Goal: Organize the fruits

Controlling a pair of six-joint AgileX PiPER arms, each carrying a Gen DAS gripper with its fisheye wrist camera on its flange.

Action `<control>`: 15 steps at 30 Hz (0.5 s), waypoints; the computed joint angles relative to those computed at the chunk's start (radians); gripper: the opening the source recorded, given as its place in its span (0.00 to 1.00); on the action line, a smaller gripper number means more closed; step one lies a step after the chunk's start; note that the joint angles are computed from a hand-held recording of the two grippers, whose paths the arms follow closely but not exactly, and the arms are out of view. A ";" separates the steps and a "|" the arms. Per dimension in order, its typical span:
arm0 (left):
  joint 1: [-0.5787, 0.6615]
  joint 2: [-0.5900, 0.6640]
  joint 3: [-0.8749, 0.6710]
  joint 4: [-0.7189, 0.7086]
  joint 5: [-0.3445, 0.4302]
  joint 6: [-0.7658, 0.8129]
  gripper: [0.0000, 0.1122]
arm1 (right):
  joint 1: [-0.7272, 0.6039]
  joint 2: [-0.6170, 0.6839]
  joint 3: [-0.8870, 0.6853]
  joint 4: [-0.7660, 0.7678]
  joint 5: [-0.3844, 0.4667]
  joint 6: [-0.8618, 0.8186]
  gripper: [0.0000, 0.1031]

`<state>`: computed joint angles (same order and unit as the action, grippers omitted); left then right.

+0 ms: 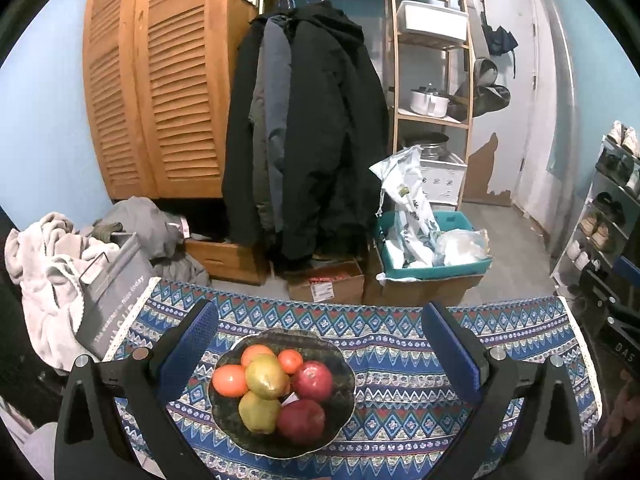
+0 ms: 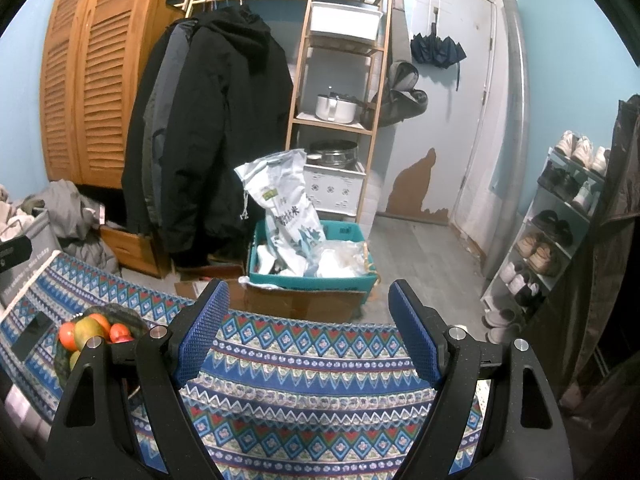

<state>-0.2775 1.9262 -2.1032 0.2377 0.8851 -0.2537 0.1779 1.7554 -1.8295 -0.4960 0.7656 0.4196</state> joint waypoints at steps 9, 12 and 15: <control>-0.014 -0.006 0.004 0.048 -0.005 -0.021 0.91 | -0.004 -0.010 0.020 -0.004 -0.007 0.001 0.78; -0.013 -0.017 0.022 0.049 -0.021 -0.032 0.91 | -0.005 -0.009 0.019 -0.003 -0.006 -0.001 0.78; -0.008 -0.017 0.022 0.039 -0.025 -0.028 0.91 | -0.008 -0.014 0.030 -0.003 -0.015 0.001 0.78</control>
<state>-0.2860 1.9096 -2.0816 0.2768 0.8596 -0.2821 0.1701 1.7417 -1.7995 -0.4994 0.7508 0.4209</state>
